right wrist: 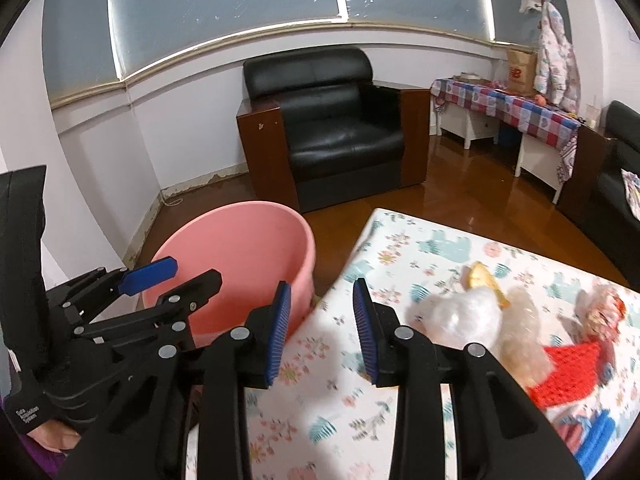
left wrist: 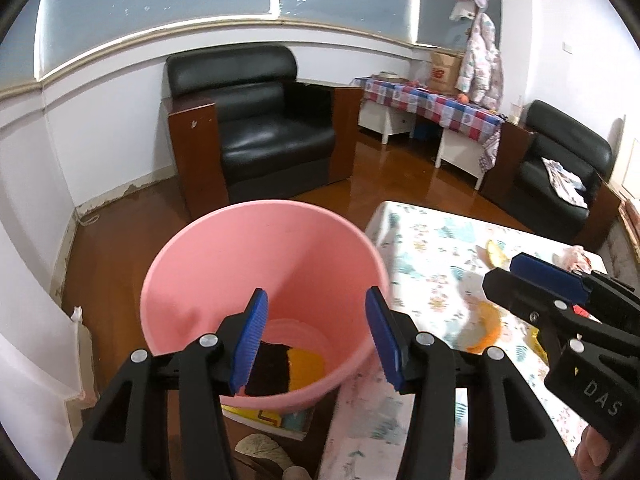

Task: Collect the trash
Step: 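Move both open grippers back over the table, then grasp the blue foam net with the right gripper while the left grasps the red printed plastic bag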

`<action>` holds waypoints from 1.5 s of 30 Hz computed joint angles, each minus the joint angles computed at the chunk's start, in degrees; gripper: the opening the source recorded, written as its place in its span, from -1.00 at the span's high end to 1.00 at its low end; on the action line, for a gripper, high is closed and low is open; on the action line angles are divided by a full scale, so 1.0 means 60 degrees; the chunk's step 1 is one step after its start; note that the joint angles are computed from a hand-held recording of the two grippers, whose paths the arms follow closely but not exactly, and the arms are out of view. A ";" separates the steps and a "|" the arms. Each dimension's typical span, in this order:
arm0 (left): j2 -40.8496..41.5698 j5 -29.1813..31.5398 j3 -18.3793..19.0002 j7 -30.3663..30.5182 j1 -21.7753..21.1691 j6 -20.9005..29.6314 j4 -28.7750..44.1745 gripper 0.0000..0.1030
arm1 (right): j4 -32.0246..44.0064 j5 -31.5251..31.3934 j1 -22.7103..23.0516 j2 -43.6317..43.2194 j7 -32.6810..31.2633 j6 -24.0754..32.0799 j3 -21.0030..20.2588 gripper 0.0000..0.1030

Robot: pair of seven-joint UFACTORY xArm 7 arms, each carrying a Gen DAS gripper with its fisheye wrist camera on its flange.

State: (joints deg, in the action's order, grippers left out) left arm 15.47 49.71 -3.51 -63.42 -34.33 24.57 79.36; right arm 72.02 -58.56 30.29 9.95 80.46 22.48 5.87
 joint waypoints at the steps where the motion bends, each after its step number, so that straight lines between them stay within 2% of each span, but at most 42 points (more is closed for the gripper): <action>1: -0.0023 0.0057 -0.0021 -0.0025 -0.0064 0.0026 0.0010 0.02 | -0.0216 -0.0083 0.0015 -0.0200 0.0143 0.0038 -0.0020 0.36; 5: -0.0035 0.0147 -0.0140 0.0040 -0.0238 0.0115 0.0149 0.02 | -0.1019 -0.0428 -0.0175 -0.0933 0.0766 0.0176 0.0146 0.36; 14: 0.0208 -0.0046 -0.0384 0.0440 -0.0681 0.0222 0.0581 0.03 | -0.2749 -0.0809 -0.1140 -0.2524 0.1902 0.0768 0.1058 0.36; 17: 0.0307 -0.0239 -0.0381 0.0644 -0.0781 -0.0048 0.0634 0.03 | -0.3326 -0.0799 -0.1403 -0.3133 0.2108 0.1322 0.1396 0.36; 22: 0.0350 -0.0879 -0.0426 0.1290 -0.0773 -0.1096 0.0362 0.03 | -0.4454 -0.0388 -0.1912 -0.4298 0.2119 0.1800 0.1796 0.37; 27: 0.0718 -0.2076 -0.0705 0.2880 -0.0797 -0.1744 0.0437 0.04 | -0.5896 0.0790 -0.2298 -0.5693 0.1940 0.1788 0.1864 0.37; 31: 0.1195 -0.3087 -0.1076 0.4309 -0.0844 -0.1845 0.0736 0.12 | -0.6766 0.1647 -0.2547 -0.6467 0.1749 0.1603 0.1893 0.37; 32: 0.1359 -0.3578 -0.1423 0.4946 -0.0676 -0.1805 0.0858 0.14 | -0.6917 0.1823 -0.2621 -0.6610 0.1692 0.1591 0.1934 0.37; 37: 0.2159 -0.4858 -0.2097 0.6779 -0.0674 -0.1394 0.1702 0.26 | -0.7569 0.2729 -0.2981 -0.7247 0.1390 0.1472 0.2135 0.36; 38: 0.2409 -0.5240 -0.2394 0.7264 -0.0575 -0.1195 0.2005 0.31 | -0.7717 0.2870 -0.3065 -0.7409 0.1300 0.1405 0.2161 0.36; 40: 0.2676 -0.5734 -0.2595 0.7796 -0.0564 -0.1000 0.2332 0.37 | -0.7843 0.3159 -0.3248 -0.7604 0.1095 0.1450 0.2310 0.36; 43: 0.3225 -0.6660 -0.3063 0.8581 -0.0487 -0.0539 0.3132 0.37 | -0.8237 0.3734 -0.3511 -0.8013 0.0844 0.1434 0.2363 0.36; 45: 0.3499 -0.7032 -0.3166 0.8983 -0.0620 -0.0269 0.3604 0.37 | -0.8471 0.4163 -0.3616 -0.8190 0.0602 0.1322 0.2301 0.36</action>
State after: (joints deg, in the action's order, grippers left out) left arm 36.46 7.52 -22.51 -9.52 -38.05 22.95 100.99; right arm 21.19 -33.58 8.60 -39.19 84.08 30.41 19.67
